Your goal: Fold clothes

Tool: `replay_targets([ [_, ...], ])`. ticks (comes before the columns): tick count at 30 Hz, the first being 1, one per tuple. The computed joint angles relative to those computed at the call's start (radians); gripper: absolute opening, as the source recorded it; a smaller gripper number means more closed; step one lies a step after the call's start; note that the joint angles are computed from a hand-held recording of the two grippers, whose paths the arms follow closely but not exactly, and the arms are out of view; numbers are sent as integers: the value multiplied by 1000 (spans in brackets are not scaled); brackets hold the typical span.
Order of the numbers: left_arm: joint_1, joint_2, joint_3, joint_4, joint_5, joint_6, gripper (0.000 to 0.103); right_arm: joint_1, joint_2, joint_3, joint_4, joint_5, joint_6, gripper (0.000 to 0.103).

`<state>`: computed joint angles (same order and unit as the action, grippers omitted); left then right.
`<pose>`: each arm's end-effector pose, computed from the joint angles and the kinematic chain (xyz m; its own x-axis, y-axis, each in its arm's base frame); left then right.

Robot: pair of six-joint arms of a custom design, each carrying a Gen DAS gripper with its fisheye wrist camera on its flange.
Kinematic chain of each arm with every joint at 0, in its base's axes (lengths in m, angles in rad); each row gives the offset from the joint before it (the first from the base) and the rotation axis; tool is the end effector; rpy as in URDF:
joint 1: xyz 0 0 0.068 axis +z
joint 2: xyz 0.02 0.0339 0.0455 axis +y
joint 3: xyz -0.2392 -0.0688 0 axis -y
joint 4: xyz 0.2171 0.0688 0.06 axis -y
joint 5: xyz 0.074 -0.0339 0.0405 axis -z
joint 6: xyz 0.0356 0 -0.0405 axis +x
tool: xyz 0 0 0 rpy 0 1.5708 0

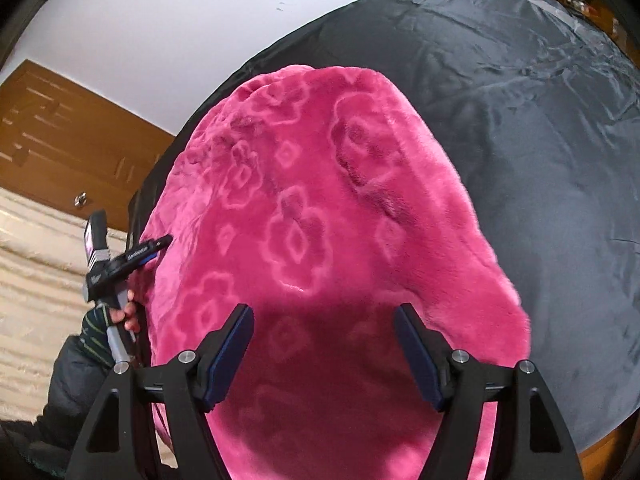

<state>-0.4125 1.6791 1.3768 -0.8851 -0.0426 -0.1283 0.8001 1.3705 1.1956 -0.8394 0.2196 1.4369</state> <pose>0.2864 -0.1237 0.2423 -0.8920 0.2508 -0.3760 0.2741 0.9617 -0.0087 0.1826 0.1769 0.2769 -0.6935 0.6743 -0.2538 0.5035 0.7055 0.4988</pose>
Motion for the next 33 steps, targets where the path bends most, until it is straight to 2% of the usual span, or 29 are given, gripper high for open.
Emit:
replay_targets([
  [6,110,-58,-57,19,-10,73,65,-26,122,139,-52,-10,-64,75],
  [9,180,-63,-42,-16,-25,89,65,-34,131,158,-70,-10,-71,75],
  [15,312,-91,-35,-36,-147,131,61,-41,44,60,-86,11,-19,75],
  [19,417,-75,-10,-64,-43,157,69,-75,-73,-78,-33,-3,41,75],
  [21,416,-94,-11,-74,-43,165,69,-92,-113,-115,-30,2,75,75],
  [25,402,-158,-22,-120,-48,138,69,-99,-123,-81,-131,47,104,75],
  [28,371,-244,-57,-173,-29,128,69,-137,-122,-79,-155,39,52,75],
  [31,344,-397,-162,-222,-7,147,69,-169,-135,-96,-143,11,-16,75],
  [33,258,-466,-240,-238,0,71,69,-175,-154,-117,-130,-8,-54,75],
])
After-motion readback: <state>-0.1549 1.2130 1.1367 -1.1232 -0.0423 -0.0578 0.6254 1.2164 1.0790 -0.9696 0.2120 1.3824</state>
